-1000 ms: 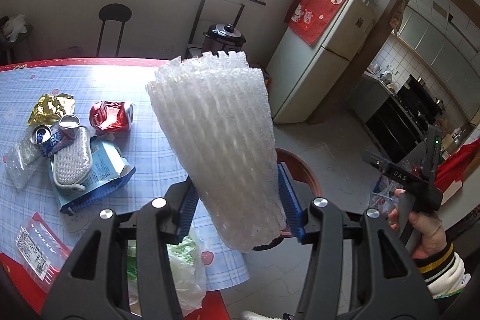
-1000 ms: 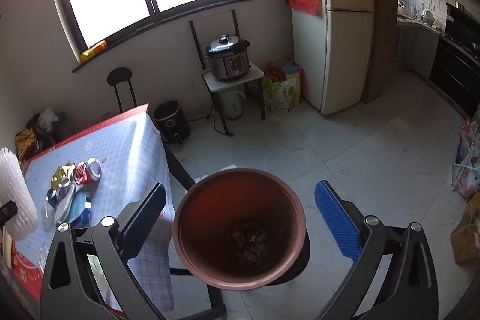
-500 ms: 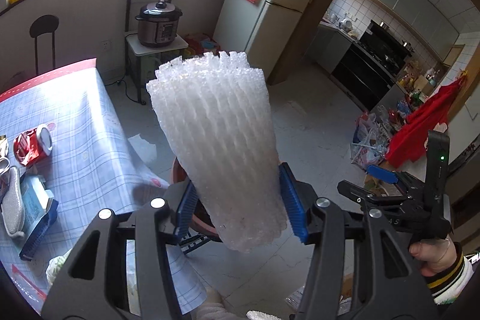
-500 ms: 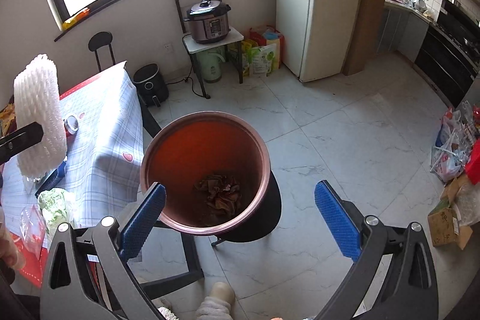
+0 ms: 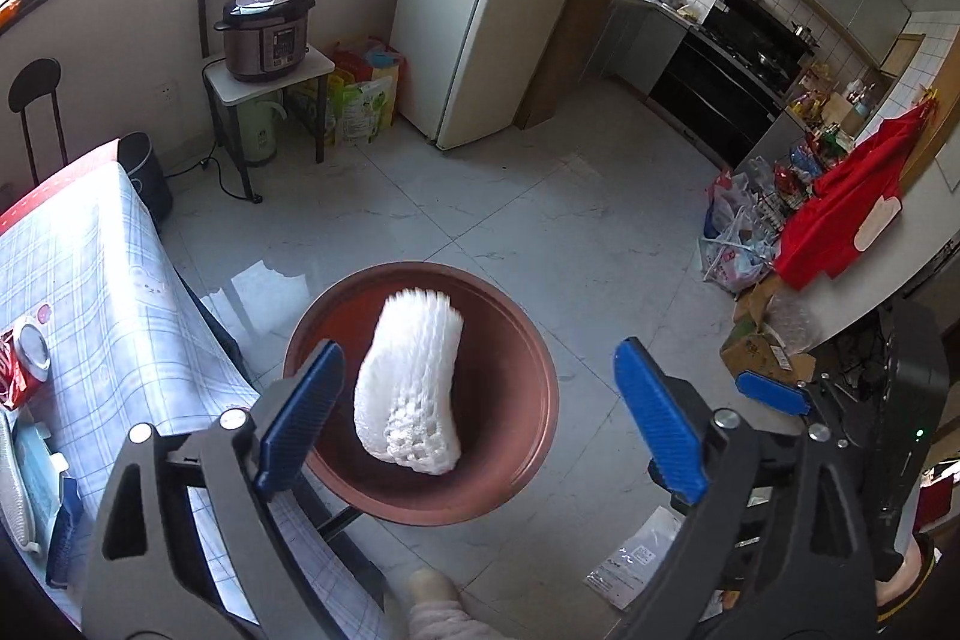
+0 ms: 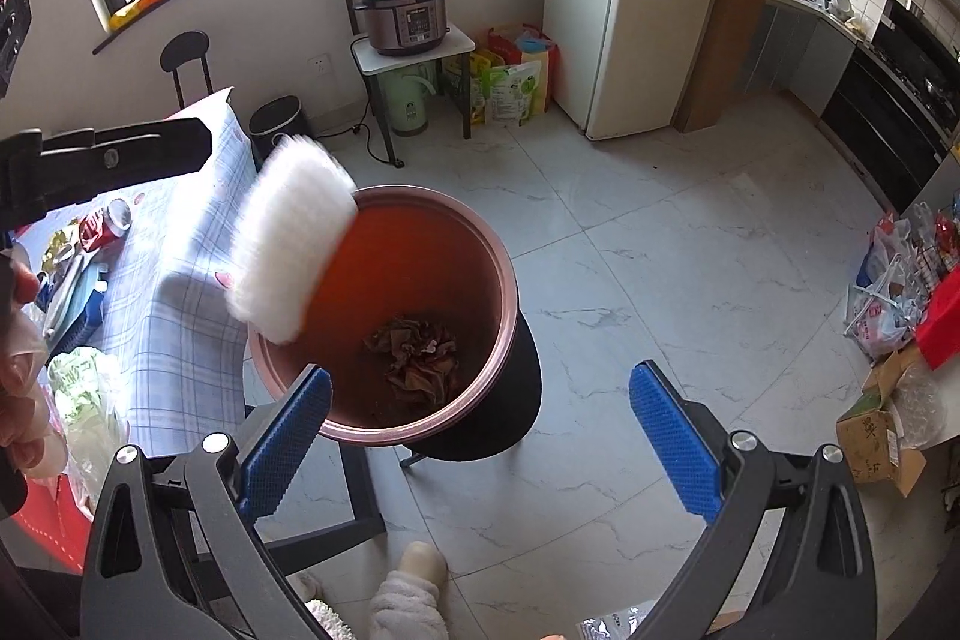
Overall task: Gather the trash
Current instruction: 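Carry the foam net over the bucket and open the left tool, then return both tools to the table toward the remaining trash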
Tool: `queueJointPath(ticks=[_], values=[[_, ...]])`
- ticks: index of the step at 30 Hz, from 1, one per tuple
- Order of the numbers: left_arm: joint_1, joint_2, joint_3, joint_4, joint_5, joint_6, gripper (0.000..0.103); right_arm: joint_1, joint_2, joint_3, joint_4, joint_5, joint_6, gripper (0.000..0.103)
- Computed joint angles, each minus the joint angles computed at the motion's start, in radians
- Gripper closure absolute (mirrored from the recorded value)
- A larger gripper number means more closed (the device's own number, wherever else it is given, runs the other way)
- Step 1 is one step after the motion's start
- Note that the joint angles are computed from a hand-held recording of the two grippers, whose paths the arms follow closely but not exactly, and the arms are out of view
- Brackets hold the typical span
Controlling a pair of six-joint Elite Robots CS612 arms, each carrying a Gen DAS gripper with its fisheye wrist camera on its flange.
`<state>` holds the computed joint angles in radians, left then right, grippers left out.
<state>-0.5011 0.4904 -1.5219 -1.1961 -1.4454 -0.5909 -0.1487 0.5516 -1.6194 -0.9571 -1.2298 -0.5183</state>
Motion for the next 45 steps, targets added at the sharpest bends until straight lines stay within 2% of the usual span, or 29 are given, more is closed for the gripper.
queueJointPath(ticks=[7, 15, 22, 28, 32, 36, 40, 45], values=[[0.008, 0.006, -0.036, 0.05, 0.02, -0.056, 0.006, 0.007, -0.005, 0.003, -0.003, 0.0, -0.004, 0.005], [0.012, 0.024, -0.135, 0.146, 0.103, -0.135, 0.006, 0.022, -0.013, -0.001, 0.003, 0.027, -0.03, 0.005], [0.018, 0.05, -0.265, 0.27, 0.175, -0.23, 0.006, 0.047, -0.011, -0.019, 0.021, 0.041, -0.047, 0.006], [0.024, 0.07, -0.413, 0.436, 0.245, -0.299, 0.006, 0.084, 0.0, -0.056, 0.056, 0.052, -0.046, 0.006], [0.02, 0.082, -0.541, 0.596, 0.318, -0.391, 0.006, 0.115, 0.01, -0.09, 0.1, 0.058, -0.051, 0.006], [0.012, 0.082, -0.652, 0.811, 0.396, -0.484, 0.006, 0.157, 0.025, -0.126, 0.147, 0.052, -0.077, 0.006], [0.019, 0.082, -0.748, 0.977, 0.41, -0.584, 0.006, 0.204, 0.032, -0.152, 0.217, 0.049, -0.119, 0.006], [0.035, 0.102, -0.851, 1.104, 0.384, -0.688, 0.006, 0.259, 0.037, -0.18, 0.304, 0.061, -0.213, 0.006]])
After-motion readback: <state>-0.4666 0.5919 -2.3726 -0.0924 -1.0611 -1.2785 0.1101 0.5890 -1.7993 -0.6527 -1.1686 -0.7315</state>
